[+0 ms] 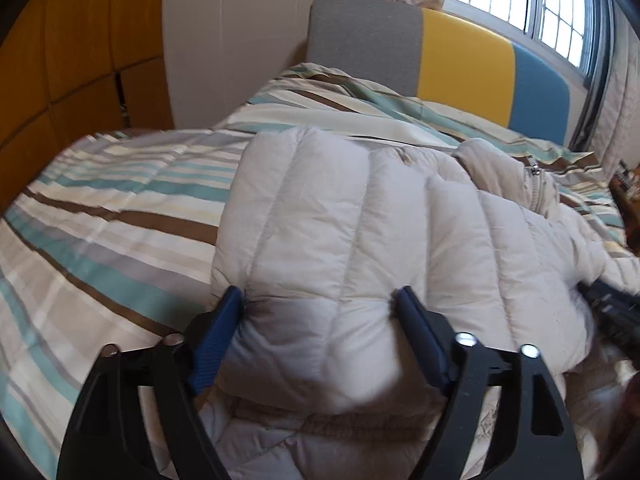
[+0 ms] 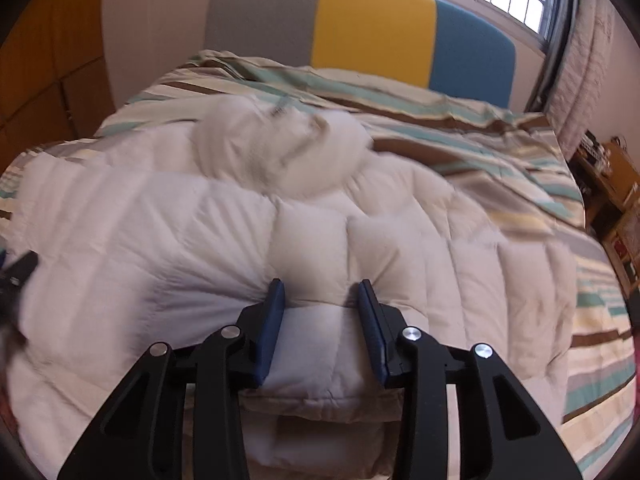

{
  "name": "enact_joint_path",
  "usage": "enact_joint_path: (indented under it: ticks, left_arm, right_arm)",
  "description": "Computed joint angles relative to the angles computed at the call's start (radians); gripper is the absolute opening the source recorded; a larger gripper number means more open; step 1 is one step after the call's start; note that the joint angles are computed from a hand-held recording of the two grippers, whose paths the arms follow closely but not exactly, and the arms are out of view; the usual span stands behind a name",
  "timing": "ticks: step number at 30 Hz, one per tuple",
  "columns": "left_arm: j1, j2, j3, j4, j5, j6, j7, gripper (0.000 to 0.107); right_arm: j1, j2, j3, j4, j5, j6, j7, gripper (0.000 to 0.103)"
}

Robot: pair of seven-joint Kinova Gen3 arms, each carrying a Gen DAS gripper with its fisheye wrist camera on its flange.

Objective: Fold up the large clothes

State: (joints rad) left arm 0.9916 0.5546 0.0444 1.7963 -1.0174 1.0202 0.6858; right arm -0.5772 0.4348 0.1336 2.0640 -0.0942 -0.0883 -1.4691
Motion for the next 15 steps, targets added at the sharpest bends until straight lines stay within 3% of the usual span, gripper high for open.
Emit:
enact_joint_path:
  ticks: [3,7,11,15]
  left_arm:
    - [0.001,-0.011,-0.004,0.013,-0.004,-0.010,0.022,0.086]
    - [0.021,-0.035,-0.002,0.005,-0.034,0.047,0.058,0.076]
    - [-0.043,-0.042,0.005,-0.041,-0.007,0.039,-0.026,0.060]
    - [-0.128,-0.002,0.002,-0.113,0.059,0.050,-0.174,0.054]
  right_arm:
    - [0.106,0.023,-0.104,0.056,0.044,-0.122,-0.033,0.037]
    - [0.075,0.034,-0.086,0.074,-0.021,-0.171,0.031,0.037]
    - [0.118,0.030,-0.126,0.087,-0.015,-0.192,0.037,0.038]
    - [0.123,0.030,-0.131,0.093,-0.024,-0.201,0.049,0.039]
